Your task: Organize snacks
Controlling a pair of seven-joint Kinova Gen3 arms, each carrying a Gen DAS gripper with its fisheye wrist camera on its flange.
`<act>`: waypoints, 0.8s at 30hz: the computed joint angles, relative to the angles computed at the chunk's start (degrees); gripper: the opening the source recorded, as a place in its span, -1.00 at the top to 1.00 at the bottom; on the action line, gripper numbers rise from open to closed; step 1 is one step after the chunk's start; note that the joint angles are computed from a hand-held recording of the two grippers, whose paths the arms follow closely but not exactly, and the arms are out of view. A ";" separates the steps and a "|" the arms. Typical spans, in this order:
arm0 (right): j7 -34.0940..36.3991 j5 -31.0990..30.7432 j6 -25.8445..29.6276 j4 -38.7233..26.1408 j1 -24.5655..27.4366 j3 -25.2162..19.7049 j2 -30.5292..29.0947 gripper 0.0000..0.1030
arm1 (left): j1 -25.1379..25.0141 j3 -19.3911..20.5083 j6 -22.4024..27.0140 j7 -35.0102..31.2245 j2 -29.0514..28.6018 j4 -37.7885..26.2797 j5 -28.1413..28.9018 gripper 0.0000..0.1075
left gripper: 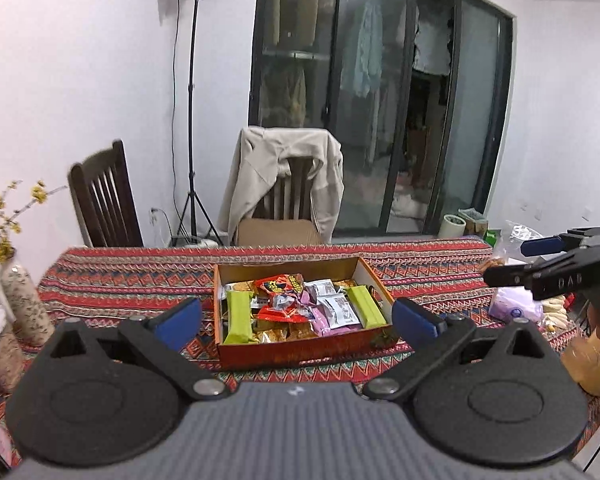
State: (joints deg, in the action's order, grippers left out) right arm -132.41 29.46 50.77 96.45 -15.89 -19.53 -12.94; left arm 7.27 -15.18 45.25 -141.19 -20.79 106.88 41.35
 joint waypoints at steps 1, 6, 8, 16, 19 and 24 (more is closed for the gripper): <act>-1.14 -0.08 -0.33 1.25 0.01 -0.40 -1.37 -1.00 | 0.41 -0.75 -1.04 -1.56 -2.10 2.21 0.80 -0.92; -6.90 -0.93 -1.23 7.16 2.67 -5.27 -8.29 -1.00 | 4.17 -3.81 -9.92 -5.95 -12.27 13.60 1.70 -0.92; -9.18 -1.40 -0.30 8.86 4.46 -8.46 -10.95 -1.00 | 6.58 -6.03 -11.59 -6.74 -16.13 17.49 0.85 -0.92; -16.20 -7.76 -5.24 21.52 10.21 -18.77 -28.85 -1.00 | 5.25 -10.82 -13.48 -4.06 -33.28 30.66 -8.64 -0.92; -16.82 -12.20 -5.27 24.29 10.25 -21.98 -34.92 -1.00 | 3.07 -12.91 -12.42 -2.00 -39.06 34.39 -12.65 -0.92; -17.87 -18.63 -1.74 25.21 15.43 -32.09 -44.59 -1.00 | 0.25 -17.43 -8.46 1.21 -48.20 38.08 -20.07 -0.92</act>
State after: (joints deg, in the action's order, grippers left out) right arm -150.28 10.84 49.03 121.67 -0.45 -51.63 -57.53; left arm 7.52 -32.61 36.79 -139.99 -68.99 144.96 21.28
